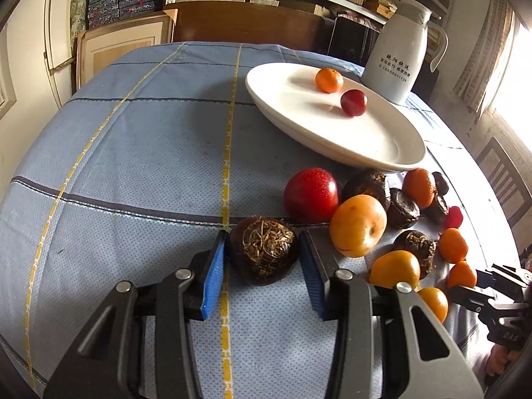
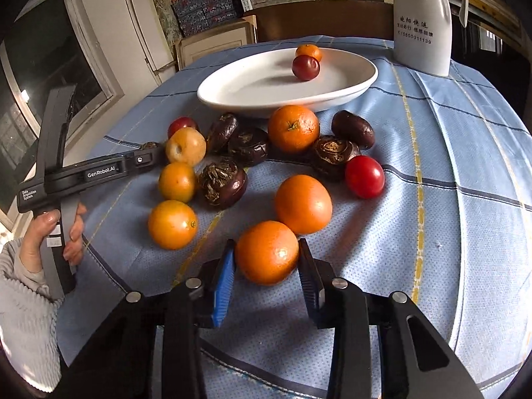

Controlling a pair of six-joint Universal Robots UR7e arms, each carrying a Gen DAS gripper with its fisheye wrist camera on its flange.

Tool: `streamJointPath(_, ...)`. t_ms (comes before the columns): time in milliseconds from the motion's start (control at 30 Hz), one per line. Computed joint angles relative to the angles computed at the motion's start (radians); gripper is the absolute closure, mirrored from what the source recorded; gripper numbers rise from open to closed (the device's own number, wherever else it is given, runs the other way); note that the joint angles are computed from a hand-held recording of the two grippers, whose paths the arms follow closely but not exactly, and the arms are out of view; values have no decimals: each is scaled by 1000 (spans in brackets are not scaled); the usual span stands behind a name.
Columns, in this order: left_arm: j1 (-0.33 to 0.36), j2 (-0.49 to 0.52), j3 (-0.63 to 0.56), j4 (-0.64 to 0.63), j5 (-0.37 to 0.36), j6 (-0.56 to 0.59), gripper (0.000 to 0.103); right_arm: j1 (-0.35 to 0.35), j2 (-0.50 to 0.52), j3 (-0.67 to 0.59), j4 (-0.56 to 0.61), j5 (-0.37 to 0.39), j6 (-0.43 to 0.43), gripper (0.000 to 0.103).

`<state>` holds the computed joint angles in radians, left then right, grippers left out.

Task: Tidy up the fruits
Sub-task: 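Carry the brown fruit onto the plate with the left tool while the right tool places the orange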

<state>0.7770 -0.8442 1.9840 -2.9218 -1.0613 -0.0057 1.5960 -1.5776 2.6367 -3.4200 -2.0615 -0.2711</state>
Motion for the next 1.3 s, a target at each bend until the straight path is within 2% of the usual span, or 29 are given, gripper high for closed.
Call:
streamJointPath(133, -9, -12, 29, -76, -6, 28, 61, -74, -83, 44, -31, 146, 0, 66)
streamJointPath(200, -19, -19, 45, -123, -12, 51, 61, -89, -102, 56, -65, 184, -6, 66)
streamJointPath(333, -52, 1, 18, -159, 16, 99, 61, -59, -88, -4, -89, 148, -20, 66)
streamJointPath(500, -68, 79, -116, -102, 1, 112, 61, -52, -20, -149, -51, 143, -12, 66)
streamJointPath(633, -67, 164, -218, -57, 16, 133, 61, -52, 81, -273, -36, 107, -25, 66)
streamJointPath(733, -50, 204, -267, -27, 10, 132, 61, -66, 128, -325, -19, 114, -35, 66)
streamJointPath(767, -46, 208, -274, -14, 7, 130, 61, -72, 133, -326, -30, 121, -39, 63)
streamJointPath(833, -41, 211, -275, -12, 12, 139, 53, -78, 139, -321, -47, 117, -46, 51)
streamJointPath(867, -40, 209, -272, -17, 17, 141, 46, -78, 133, -317, -53, 116, -52, 51)
streamJointPath(933, -39, 198, -260, -41, 13, 138, 41, -83, 116, -293, -95, 135, -56, 49)
streamJointPath(1067, -42, 176, -217, -113, 56, 142, 28, -101, 95, -259, -172, 159, -41, 36)
streamJointPath(1233, -15, 125, -169, -131, 56, 70, 26, -168, 44, -224, -166, 205, 37, 35)
streamJointPath(1300, -5, 102, -141, -155, 69, 40, 15, -185, 27, -202, -179, 214, 50, 35)
